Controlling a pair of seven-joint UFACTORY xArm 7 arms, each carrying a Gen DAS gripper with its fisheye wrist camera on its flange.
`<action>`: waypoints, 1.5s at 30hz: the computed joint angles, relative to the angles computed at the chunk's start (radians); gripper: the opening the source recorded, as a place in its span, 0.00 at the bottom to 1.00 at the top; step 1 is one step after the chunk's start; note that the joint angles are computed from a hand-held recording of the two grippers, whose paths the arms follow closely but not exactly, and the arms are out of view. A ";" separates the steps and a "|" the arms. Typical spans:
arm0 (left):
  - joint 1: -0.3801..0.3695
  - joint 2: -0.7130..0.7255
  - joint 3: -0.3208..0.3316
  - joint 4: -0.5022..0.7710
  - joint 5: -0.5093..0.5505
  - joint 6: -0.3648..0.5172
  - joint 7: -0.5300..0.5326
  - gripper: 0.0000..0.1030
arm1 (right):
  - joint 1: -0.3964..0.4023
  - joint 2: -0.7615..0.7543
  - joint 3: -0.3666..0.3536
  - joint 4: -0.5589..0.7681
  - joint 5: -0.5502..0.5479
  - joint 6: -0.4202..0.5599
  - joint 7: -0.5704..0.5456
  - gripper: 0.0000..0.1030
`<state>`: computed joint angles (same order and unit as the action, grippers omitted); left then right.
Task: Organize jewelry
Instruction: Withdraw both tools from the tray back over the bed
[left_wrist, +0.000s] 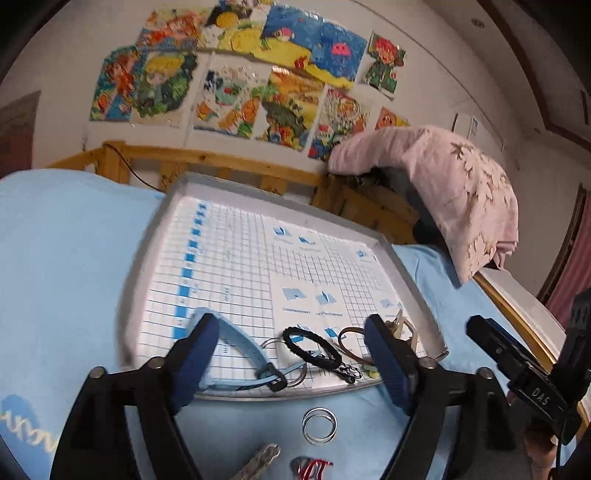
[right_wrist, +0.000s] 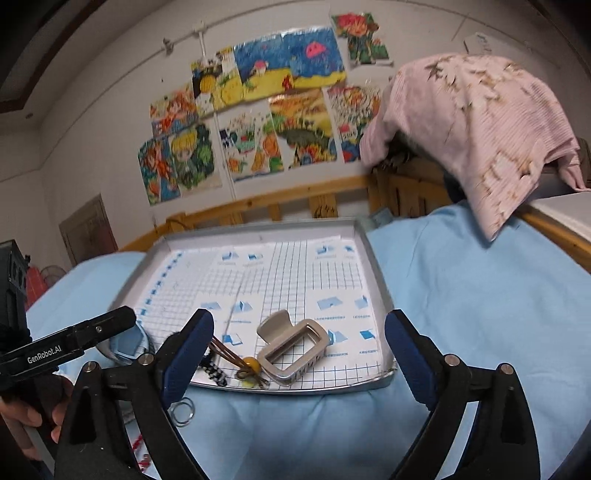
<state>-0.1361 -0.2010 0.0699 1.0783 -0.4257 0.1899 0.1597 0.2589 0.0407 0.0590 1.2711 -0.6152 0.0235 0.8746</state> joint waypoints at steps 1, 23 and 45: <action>0.014 -0.031 -0.015 -0.036 0.021 -0.039 -0.018 0.89 | 0.005 -0.019 -0.016 -0.011 -0.090 -0.011 0.086 0.95; 0.188 -0.571 -0.088 -0.474 0.390 -0.132 -0.254 1.00 | -0.287 -0.467 0.247 -0.297 -0.606 -0.153 0.597 0.99; 0.188 -0.711 -0.054 -0.568 0.422 0.009 -0.245 1.00 | -0.086 -0.590 0.194 -0.492 -0.290 -0.030 0.262 0.99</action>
